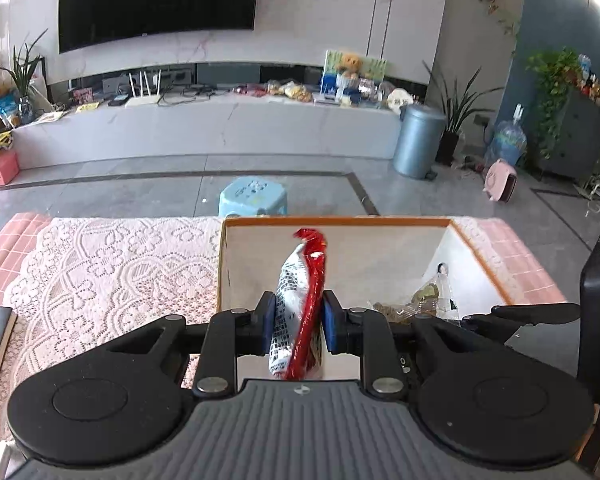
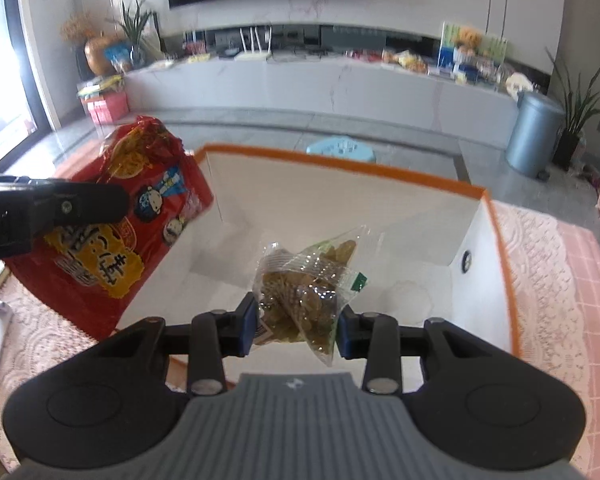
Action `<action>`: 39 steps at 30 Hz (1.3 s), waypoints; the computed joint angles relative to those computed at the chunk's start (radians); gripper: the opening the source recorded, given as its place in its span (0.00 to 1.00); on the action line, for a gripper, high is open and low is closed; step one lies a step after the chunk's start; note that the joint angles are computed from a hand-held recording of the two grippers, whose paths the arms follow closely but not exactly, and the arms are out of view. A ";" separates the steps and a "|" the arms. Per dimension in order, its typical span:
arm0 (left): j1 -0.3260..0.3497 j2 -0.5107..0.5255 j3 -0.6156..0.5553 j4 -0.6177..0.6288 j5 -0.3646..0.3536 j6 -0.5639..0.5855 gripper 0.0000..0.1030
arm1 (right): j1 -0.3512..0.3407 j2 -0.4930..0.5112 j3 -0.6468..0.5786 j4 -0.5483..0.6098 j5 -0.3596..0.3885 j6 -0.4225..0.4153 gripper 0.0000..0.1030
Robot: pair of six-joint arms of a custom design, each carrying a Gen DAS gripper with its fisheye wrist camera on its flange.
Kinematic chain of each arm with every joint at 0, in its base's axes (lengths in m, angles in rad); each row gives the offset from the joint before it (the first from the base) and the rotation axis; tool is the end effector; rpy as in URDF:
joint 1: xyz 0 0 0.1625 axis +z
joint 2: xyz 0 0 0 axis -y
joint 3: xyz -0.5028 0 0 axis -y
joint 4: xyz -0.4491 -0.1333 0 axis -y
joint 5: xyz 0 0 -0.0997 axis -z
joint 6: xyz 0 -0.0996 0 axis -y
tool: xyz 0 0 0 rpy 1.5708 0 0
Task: Organize snacks
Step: 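Carry both bags over the orange box and open both tools to drop them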
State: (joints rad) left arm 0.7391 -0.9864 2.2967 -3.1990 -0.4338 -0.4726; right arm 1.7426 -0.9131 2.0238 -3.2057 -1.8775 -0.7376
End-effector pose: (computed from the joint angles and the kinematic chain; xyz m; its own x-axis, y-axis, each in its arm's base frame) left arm -0.2195 -0.5027 0.1393 -0.7583 -0.1848 -0.6251 0.4008 0.6242 -0.6707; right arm 0.2112 -0.6135 0.1257 -0.6147 -0.5841 0.5301 -0.7586 0.6218 -0.1947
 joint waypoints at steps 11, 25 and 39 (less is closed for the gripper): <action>0.062 0.034 -0.059 0.106 0.005 -0.010 0.25 | -0.011 0.077 -0.117 0.213 -0.070 0.076 0.35; 0.093 0.012 -0.095 0.411 0.006 -0.164 0.25 | -0.003 0.122 -0.172 0.352 -0.112 0.183 0.36; 0.046 -0.019 -0.071 0.440 0.044 -0.243 0.50 | 0.019 0.124 -0.179 0.344 -0.135 0.232 0.52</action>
